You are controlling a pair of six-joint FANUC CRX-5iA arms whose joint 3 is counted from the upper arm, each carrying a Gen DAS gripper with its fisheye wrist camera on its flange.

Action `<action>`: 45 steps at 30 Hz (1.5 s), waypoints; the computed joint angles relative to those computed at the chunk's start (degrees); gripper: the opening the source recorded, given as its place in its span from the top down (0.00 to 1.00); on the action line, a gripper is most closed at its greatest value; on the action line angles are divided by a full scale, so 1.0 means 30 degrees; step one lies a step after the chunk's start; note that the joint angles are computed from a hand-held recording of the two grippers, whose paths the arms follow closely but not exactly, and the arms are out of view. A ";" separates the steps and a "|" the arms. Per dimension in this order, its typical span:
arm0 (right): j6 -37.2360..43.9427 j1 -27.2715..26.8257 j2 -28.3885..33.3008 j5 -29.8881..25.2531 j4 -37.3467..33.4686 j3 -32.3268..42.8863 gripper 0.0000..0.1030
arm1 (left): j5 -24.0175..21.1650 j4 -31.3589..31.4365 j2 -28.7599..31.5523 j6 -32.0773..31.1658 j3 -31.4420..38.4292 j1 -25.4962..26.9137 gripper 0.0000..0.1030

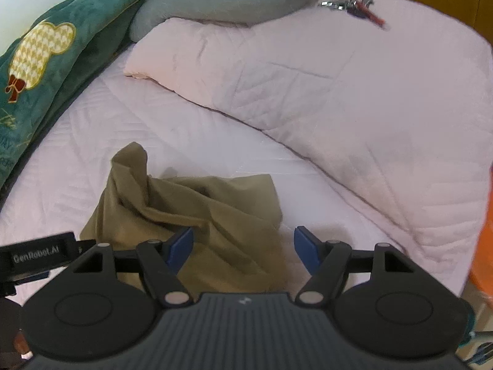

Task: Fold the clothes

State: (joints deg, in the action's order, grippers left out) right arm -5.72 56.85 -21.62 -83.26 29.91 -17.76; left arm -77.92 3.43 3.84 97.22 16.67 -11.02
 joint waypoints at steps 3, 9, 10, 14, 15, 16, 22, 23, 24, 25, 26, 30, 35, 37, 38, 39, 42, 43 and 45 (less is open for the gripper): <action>0.1145 -0.0737 0.0095 0.0881 -0.0999 -0.0089 0.30 | 0.0449 0.1092 0.0242 -0.0336 -0.0477 0.0125 0.01; 0.2474 -0.1006 0.0442 0.0942 -0.1569 0.0050 0.29 | 0.0871 0.1313 0.0834 -0.0941 -0.0735 -0.0361 0.01; 0.2658 -0.1076 0.0464 0.0965 -0.1655 0.0079 0.29 | 0.1093 0.1512 0.0840 -0.0950 -0.0898 -0.0334 0.02; 0.3407 -0.1363 0.0409 0.1299 -0.1963 0.0006 0.29 | 0.2225 0.2485 0.0667 -0.1634 -0.1903 -0.0101 0.15; 0.3372 -0.1378 0.0276 0.1471 -0.1979 -0.0143 0.29 | 0.2577 0.2823 0.0532 -0.2020 -0.2229 -0.0066 0.22; 0.3285 -0.1380 0.0129 0.1652 -0.1983 -0.0301 0.29 | 0.2936 0.3169 0.0398 -0.2412 -0.2541 -0.0052 0.27; 0.3232 -0.1002 -0.0250 0.2524 -0.1551 -0.0690 0.62 | 0.3943 0.3788 -0.0174 -0.3442 -0.3434 -0.0104 0.46; 0.3417 -0.0895 -0.0100 0.2422 -0.1471 -0.0518 0.69 | 0.4044 0.4068 -0.0319 -0.3580 -0.3618 0.0025 0.51; 0.3558 -0.0808 0.0044 0.2324 -0.1404 -0.0351 0.71 | 0.4157 0.4318 -0.0452 -0.3773 -0.3805 0.0142 0.54; 0.3563 -0.0718 0.0137 0.2205 -0.1313 -0.0237 0.74 | 0.4238 0.4522 -0.0594 -0.3926 -0.3966 0.0241 0.55; 0.3513 -0.0619 0.0176 0.2117 -0.1203 -0.0150 0.76 | 0.4275 0.4711 -0.0757 -0.3993 -0.4097 0.0333 0.58; 0.2616 0.0054 -0.0366 0.2246 -0.0621 -0.0084 0.79 | 0.3922 0.4907 -0.1731 -0.3913 -0.4470 0.0932 0.61; 0.1677 0.2107 0.0109 0.2330 0.0256 0.1102 0.79 | 0.2643 0.5009 -0.3775 -0.4410 -0.4981 0.3060 0.61; 0.0719 0.3034 0.0725 0.2421 0.0627 0.1784 0.79 | 0.1815 0.4902 -0.4516 -0.5257 -0.4984 0.4209 0.60; 0.0289 0.3478 0.1080 0.2455 0.0810 0.2153 0.79 | 0.1360 0.4692 -0.4859 -0.5871 -0.4936 0.4755 0.60; -0.0085 0.3951 0.1523 0.2445 0.0959 0.2538 0.79 | 0.0997 0.4440 -0.5165 -0.6494 -0.4935 0.5243 0.60; -0.1262 0.5151 0.2892 0.2647 0.1080 0.3425 0.79 | 0.0393 0.3986 -0.6097 -0.8387 -0.5498 0.6865 0.58; -0.1419 0.5393 0.3374 0.2557 0.0932 0.3659 0.79 | 0.0312 0.3844 -0.6359 -0.8871 -0.5905 0.7353 0.57; -0.1671 0.5831 0.4374 0.2382 0.0599 0.4200 0.76 | -0.0016 0.3094 -0.6588 -0.9421 -0.6593 0.8002 0.53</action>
State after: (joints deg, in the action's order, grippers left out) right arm -10.74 74.35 -8.50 -76.12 31.71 -5.16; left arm -77.97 12.71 -15.92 68.96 -3.11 12.99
